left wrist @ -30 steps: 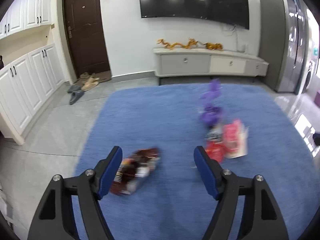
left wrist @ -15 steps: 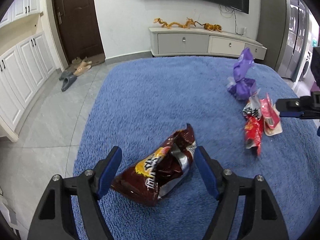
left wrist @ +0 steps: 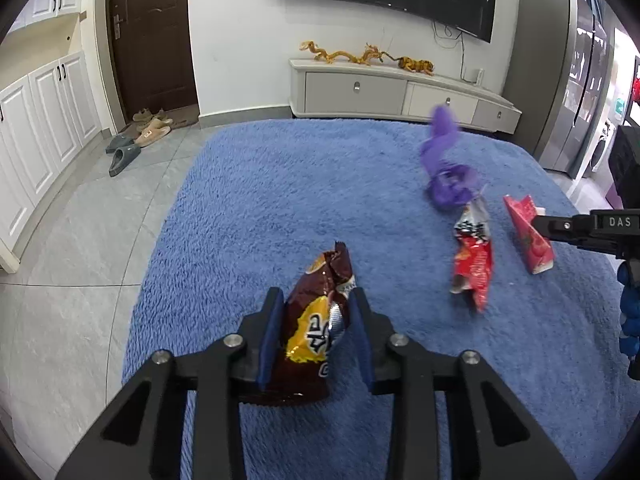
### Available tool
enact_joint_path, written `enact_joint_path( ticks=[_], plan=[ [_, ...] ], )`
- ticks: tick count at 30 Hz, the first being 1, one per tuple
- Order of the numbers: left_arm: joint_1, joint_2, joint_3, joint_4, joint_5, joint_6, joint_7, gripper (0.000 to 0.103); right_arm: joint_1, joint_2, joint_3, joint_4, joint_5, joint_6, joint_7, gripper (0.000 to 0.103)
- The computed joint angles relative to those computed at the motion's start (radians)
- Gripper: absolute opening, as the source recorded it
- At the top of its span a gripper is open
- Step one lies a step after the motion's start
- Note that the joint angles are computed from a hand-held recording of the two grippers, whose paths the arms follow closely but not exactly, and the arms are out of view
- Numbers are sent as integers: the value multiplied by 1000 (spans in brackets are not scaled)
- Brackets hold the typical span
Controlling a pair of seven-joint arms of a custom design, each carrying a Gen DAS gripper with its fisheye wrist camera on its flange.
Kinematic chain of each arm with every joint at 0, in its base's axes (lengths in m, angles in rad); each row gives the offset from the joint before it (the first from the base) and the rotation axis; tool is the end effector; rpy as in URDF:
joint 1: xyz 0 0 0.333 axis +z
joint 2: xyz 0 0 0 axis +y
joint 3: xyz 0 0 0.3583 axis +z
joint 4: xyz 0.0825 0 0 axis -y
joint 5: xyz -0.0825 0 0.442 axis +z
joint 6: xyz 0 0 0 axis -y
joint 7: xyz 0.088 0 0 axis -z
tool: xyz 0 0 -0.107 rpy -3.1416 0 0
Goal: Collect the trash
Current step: 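Grasp the pink carton with the right tool while the left tool grasps the brown chip bag, then carry the pink carton and brown chip bag over the bin and open both tools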
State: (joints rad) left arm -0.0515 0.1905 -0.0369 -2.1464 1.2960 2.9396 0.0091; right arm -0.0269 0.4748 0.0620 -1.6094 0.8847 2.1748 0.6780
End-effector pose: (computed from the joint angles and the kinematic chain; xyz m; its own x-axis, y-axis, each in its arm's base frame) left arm 0.6172 -0.1167 0.3504 0.2387 -0.9696 0.0528 -0.6911 -0.2079 -0.6923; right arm 0.7657 0.0497 0.3837 0.4784 -0.7121 -0.5139 -0.8500 -0.2285 -0.4746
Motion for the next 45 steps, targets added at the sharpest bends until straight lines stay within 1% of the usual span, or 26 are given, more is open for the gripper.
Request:
enact_joint_path(
  ticks=[1, 3, 6, 10, 13, 17, 20, 22, 25, 29, 31, 35, 39, 41, 45],
  plan=[
    [-1, -8, -1, -7, 4, 9, -14, 30, -7, -7, 1, -9, 9, -1, -10, 10],
    [-8, -34, 1, -26, 49, 28, -89, 29, -25, -27, 2, -30, 38, -6, -44, 9],
    [-15, -68, -18, -49, 83, 17, -150, 29, -49, -74, -8, -81, 71, -9, -111, 9],
    [-25, -94, -53, -57, 66, 11, -157, 28, -70, -147, -33, -163, 113, 0, -195, 9],
    [-43, -100, -74, -40, 75, 10, -156, 28, -77, -185, -53, -207, 138, 15, -234, 9],
    [-85, -77, -101, 19, 113, 20, -186, 28, -97, -227, -87, -248, 162, 36, -267, 9],
    [-121, -38, -114, 79, 105, 24, -171, 28, -121, -255, -110, -276, 193, 53, -297, 9],
    [-145, -7, -120, 122, 70, 24, -126, 28, -136, -272, -125, -292, 211, 67, -319, 9],
    [-187, 50, -127, 192, -10, 27, -23, 28, -161, -301, -149, -327, 234, 94, -355, 9],
    [-236, 126, -144, 284, -133, 24, 140, 28, -196, -312, -178, -347, 264, 126, -379, 9],
    [-256, 164, -157, 333, -195, 15, 222, 28, -218, -308, -191, -350, 282, 132, -385, 9],
    [-303, 219, -165, 409, -284, -12, 334, 28, -262, -290, -207, -340, 309, 127, -386, 9],
    [-364, 258, -146, 472, -335, -48, 405, 28, -300, -271, -215, -336, 329, 123, -393, 9],
    [-397, 269, -128, 491, -347, -59, 421, 28, -317, -259, -218, -327, 330, 111, -392, 9],
    [-443, 299, -103, 544, -361, -89, 456, 28, -337, -241, -216, -318, 324, 114, -389, 9]
  ],
)
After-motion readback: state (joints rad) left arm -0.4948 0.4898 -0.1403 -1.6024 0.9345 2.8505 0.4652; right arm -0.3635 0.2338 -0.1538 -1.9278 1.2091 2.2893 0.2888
